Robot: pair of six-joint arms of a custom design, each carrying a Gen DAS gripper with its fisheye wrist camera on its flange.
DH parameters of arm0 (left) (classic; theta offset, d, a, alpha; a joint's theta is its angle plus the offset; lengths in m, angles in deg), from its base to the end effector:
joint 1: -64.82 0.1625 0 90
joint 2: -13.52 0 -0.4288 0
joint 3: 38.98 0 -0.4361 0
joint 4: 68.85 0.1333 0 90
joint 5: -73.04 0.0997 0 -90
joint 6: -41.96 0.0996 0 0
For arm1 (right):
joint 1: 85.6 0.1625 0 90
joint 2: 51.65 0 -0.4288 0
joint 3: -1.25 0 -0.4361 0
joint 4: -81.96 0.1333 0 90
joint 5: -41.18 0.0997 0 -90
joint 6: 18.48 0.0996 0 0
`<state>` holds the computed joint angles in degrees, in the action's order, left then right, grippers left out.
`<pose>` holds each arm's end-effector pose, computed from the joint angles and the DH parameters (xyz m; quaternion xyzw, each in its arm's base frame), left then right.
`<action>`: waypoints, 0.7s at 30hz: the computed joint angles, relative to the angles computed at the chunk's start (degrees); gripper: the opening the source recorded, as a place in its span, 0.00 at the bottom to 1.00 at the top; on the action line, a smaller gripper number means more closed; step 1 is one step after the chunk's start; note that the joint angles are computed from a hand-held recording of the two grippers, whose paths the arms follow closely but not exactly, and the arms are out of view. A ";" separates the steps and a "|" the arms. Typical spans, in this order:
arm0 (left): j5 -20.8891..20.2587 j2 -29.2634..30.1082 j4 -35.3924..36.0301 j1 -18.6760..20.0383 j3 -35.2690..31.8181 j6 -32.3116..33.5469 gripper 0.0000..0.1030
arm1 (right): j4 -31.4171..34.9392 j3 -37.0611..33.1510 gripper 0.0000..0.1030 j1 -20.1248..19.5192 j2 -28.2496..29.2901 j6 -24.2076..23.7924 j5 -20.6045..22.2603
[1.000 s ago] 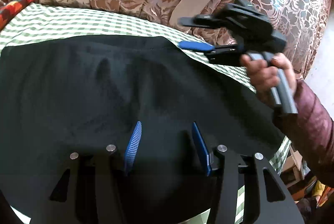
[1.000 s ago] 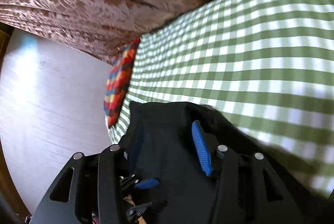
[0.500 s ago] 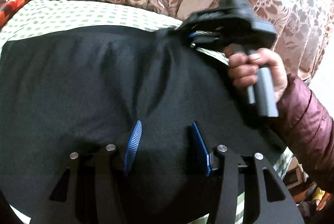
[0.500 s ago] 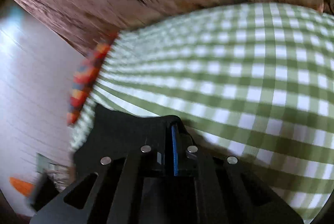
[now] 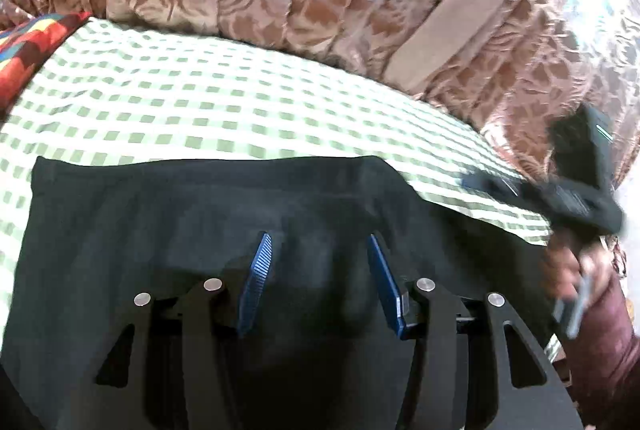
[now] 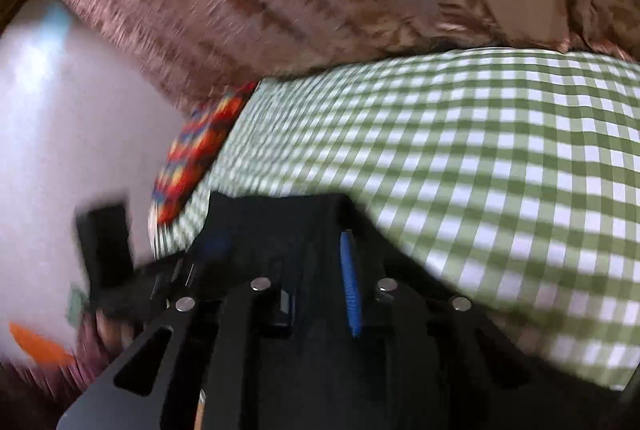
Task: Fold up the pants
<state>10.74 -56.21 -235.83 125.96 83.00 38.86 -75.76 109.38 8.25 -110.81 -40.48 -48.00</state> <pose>-0.1048 -0.5622 0.1815 0.1614 0.9360 -0.2643 0.1676 0.1769 -0.6220 0.1394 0.2218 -0.9614 0.1620 0.0187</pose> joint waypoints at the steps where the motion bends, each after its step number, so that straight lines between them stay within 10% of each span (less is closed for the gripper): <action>1: 1.04 0.90 1.19 0.63 -1.16 -0.22 0.48 | -0.73 0.91 0.16 1.03 0.38 -1.72 -3.51; 6: 4.69 4.26 2.01 3.16 -3.96 0.32 0.47 | -13.50 1.09 0.00 4.23 7.82 -4.37 -24.50; 14: 4.18 3.93 -2.55 3.68 -2.40 1.04 0.47 | -18.60 2.86 0.00 1.98 7.20 -0.41 -19.23; 21: 5.58 -7.93 -9.12 2.86 7.56 -5.81 0.59 | -22.28 8.41 0.32 3.97 2.65 1.13 -17.10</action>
<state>16.32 -64.14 -244.95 128.81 90.56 33.05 -98.04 117.78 12.22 -108.17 -39.35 -65.11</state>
